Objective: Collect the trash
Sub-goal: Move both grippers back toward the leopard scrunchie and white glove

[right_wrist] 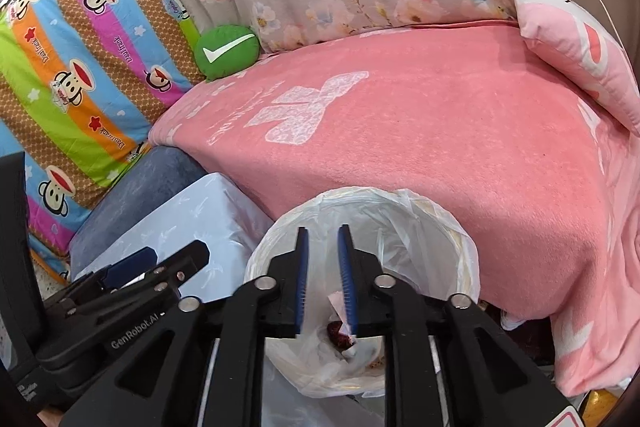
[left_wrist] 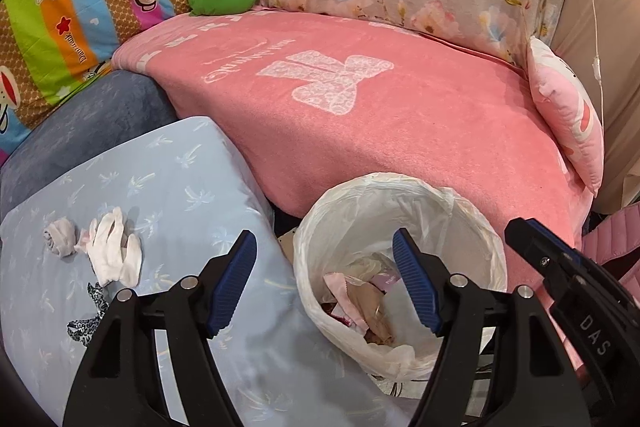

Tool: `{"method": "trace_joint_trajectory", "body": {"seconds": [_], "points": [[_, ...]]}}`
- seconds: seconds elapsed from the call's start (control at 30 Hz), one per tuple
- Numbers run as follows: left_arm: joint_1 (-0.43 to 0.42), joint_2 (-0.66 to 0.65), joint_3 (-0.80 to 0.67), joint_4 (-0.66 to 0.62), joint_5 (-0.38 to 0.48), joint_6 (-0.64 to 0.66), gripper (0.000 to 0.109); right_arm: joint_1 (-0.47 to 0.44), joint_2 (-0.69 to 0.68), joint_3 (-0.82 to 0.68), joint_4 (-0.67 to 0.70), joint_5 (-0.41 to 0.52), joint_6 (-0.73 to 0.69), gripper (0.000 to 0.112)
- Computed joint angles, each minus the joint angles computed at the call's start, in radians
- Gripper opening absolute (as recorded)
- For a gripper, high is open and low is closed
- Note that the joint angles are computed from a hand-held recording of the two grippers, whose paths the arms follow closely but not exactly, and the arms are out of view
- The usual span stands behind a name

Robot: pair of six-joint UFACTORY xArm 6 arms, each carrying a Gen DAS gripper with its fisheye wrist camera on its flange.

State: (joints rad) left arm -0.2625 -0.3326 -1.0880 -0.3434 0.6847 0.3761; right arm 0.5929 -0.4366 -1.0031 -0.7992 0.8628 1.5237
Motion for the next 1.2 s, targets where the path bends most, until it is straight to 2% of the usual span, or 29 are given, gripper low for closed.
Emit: {"method": "trace_joint_trajectory", "body": {"seconds": [1.2], "points": [[0.221,-0.011,0.054,-0.057,0.045,0.027,0.07,0.115,0.217,-0.172,0.072,-0.015,-0.083,0.027]]}}
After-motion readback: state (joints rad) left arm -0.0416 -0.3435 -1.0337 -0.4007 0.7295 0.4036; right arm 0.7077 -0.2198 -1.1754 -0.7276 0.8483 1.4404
